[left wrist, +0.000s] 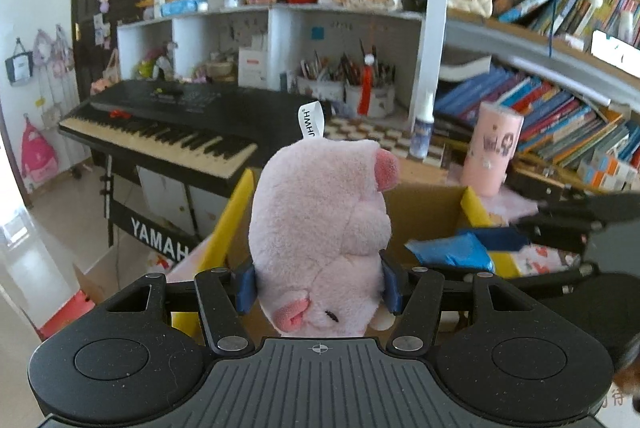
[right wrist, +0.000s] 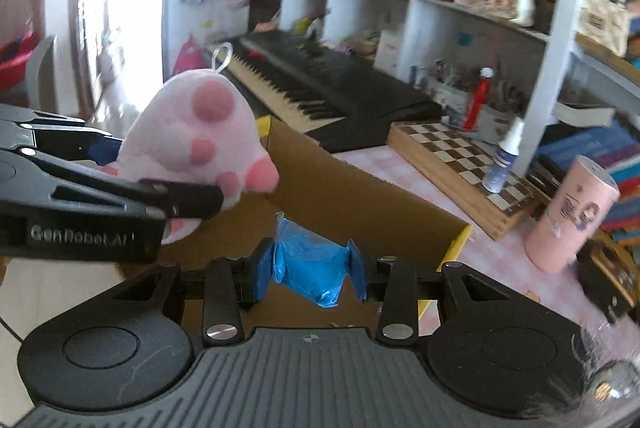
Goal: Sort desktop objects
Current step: 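Open left tool to drop the pig into the box while right tool releases the blue object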
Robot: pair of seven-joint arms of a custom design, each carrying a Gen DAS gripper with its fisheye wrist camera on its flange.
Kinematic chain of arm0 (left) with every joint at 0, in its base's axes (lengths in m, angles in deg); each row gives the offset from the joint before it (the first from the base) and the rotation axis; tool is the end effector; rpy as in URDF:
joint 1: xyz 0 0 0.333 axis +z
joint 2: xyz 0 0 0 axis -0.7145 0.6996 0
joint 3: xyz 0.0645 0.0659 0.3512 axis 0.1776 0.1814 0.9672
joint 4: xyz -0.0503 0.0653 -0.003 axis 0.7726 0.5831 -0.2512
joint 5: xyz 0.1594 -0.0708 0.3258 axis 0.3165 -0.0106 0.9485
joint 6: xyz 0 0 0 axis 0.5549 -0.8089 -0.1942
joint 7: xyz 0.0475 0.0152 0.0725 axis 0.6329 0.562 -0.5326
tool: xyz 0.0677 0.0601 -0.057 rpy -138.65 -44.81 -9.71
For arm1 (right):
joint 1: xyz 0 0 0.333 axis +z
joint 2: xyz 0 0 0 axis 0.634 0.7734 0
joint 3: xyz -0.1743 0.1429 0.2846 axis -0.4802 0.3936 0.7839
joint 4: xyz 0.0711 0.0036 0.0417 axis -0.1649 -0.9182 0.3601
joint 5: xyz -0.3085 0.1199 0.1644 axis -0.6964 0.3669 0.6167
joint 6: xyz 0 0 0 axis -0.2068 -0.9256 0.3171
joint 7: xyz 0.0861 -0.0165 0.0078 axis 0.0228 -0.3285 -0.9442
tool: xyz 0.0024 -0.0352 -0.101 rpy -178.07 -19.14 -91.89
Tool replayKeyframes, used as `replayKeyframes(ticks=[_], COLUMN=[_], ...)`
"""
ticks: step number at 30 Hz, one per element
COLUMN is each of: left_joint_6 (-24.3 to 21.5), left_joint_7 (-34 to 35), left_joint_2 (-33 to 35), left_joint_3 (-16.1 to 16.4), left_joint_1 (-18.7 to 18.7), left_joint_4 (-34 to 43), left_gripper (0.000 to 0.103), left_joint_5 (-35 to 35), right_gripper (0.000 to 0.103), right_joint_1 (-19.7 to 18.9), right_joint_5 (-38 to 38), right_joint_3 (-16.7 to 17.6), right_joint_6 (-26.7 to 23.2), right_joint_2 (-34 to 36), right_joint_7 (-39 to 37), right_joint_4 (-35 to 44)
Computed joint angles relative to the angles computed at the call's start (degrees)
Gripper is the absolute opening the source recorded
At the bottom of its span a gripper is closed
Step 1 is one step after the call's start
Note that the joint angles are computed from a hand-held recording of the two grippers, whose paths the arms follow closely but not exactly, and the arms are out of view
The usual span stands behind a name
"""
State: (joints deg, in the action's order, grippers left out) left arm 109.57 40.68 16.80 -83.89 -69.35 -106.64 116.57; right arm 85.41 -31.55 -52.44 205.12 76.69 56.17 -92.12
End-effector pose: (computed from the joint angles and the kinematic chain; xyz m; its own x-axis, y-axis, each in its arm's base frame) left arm 0.6470 -0.3524 0.4718 -0.4224 -0.9046 0.0563 -0.5162 0.1890 -0.8354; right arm 0.6295 0.4687 0.4827 0.2794 -0.9524 0.1216 -0.5285 -0.2583 -0.8087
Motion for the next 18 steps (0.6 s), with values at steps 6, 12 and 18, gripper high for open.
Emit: replayKeyframes(ticks=[6, 12, 18], left_joint_6=[-6.2, -11.7, -15.0], left_joint_7=[1.7, 3.9, 5.6], left_joint_2=[3.0, 5.6, 7.2], left_joint_3=[-3.5, -5.8, -7.6], left_joint_1=[1.5, 2.3, 2.9], left_joint_4=[4.8, 9.1, 11.5], left_gripper=[0.058, 0.058, 0.058], left_joint_5=[-1.6, -3.0, -5.1], right_gripper=[0.037, 0.037, 0.037], right_joint_1=[-5.9, -8.4, -9.3], right_joint_5=[6.6, 12.5, 17.5], right_joint_3=[7.2, 10.7, 11.8], right_joint_6=[-4.6, -10.9, -17.2], right_joint_2=[3.1, 6.7, 10.4], right_joint_7=[-15.5, -31.1, -40.8], right_joint_4=[5.5, 11.9, 19.0])
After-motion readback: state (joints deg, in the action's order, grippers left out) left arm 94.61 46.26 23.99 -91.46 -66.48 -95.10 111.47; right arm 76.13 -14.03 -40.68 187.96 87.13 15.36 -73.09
